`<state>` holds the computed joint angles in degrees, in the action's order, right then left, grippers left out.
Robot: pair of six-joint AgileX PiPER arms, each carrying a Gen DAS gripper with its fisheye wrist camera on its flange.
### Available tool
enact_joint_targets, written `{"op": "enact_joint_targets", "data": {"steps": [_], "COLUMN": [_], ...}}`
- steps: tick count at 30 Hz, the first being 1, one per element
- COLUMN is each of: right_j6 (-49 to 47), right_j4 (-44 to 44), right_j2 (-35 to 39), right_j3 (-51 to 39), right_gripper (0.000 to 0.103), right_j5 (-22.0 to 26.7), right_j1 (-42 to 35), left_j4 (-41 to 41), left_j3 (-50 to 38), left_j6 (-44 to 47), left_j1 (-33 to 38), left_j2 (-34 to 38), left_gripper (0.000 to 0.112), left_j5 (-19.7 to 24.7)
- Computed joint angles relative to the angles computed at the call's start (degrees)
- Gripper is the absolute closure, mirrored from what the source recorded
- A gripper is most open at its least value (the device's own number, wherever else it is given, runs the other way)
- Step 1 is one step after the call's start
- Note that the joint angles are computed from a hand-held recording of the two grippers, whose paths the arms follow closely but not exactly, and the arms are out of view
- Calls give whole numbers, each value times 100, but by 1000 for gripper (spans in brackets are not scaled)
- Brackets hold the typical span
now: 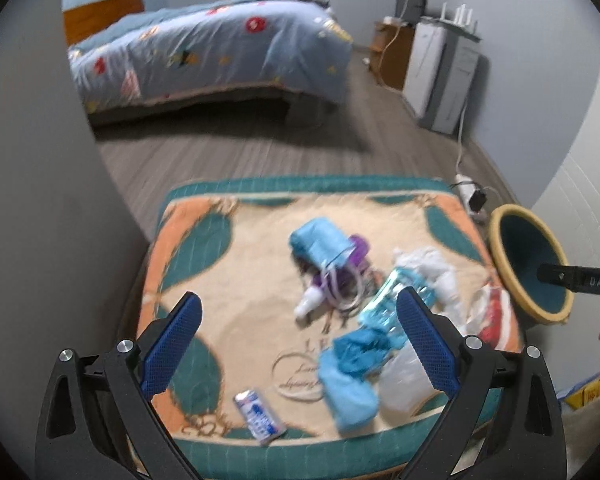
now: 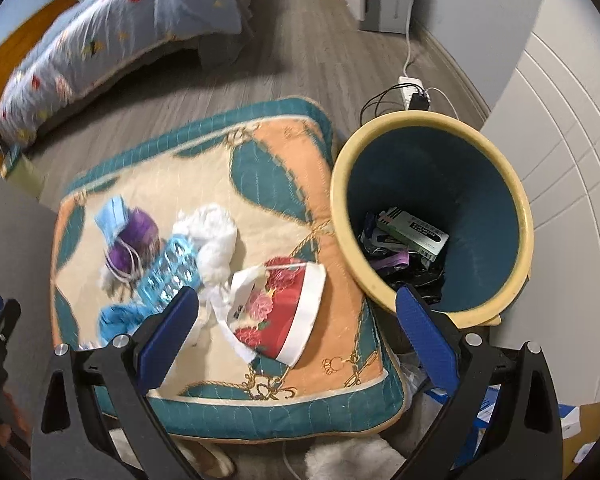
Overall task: Collect trash
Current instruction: 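Grasp the red-white paper cup with the right tool while the left tool grasps the clear plastic bag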
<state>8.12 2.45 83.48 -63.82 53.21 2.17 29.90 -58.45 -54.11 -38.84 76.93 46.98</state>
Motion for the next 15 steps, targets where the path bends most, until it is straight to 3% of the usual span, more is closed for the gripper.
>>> {"op": "enact_joint_targets", "data": {"steps": [5,15], "right_j6": [223,128], "right_j4": [-122,23], "right_j2": [203,554], "right_j3": [79,90], "right_gripper": [6,7], "right_j5": [-152,-314], "right_j1": [315,356], "left_j4": [-330,-445], "left_j3": [207,-8], "left_j6": [97,568], "left_j1": [-37,-924], "left_j2": [11,790], "left_gripper": [15,16], "left_j5": [-254,-609]}}
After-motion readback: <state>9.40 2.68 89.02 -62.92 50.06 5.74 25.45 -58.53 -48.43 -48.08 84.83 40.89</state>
